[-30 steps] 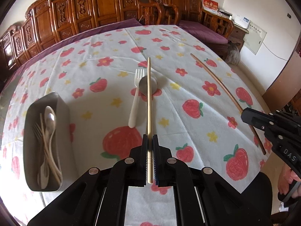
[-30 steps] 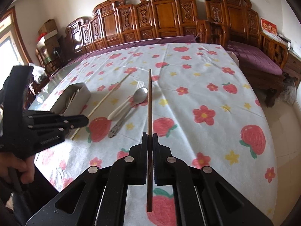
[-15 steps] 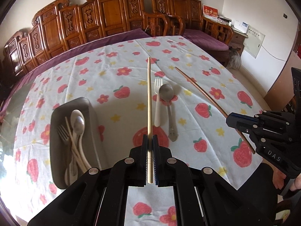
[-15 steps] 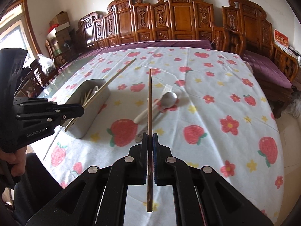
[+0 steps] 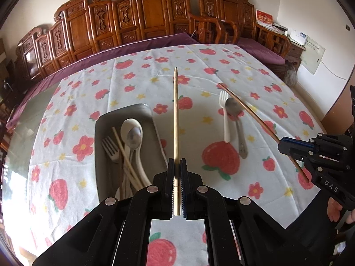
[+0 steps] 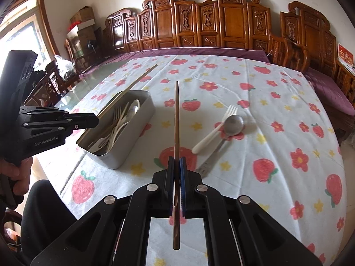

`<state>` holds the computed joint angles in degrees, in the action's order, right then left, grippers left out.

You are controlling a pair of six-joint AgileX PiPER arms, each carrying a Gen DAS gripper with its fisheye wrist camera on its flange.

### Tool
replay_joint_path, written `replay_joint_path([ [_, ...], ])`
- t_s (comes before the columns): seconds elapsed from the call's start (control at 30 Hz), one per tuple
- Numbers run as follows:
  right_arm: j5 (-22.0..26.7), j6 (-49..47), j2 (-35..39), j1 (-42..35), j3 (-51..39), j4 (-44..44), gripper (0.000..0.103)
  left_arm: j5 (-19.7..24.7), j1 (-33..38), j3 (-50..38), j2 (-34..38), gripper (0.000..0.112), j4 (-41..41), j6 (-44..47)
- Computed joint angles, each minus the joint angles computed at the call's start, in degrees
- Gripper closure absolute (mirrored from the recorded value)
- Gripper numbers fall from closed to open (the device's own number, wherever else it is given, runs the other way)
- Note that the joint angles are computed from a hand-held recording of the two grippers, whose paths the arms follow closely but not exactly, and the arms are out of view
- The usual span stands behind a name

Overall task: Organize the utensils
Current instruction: 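Carry the chopstick into the metal tray and open the left tool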

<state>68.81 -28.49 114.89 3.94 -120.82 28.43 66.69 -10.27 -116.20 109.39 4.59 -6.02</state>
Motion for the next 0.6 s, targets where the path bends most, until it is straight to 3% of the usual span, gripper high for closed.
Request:
replay_joint_path([
  [0.6,-0.10,1.58,2.05,3.27,-0.75,-1.95,0.097,-1.57,8.99,7.75,0.36,0.108,-3.24,5.92],
])
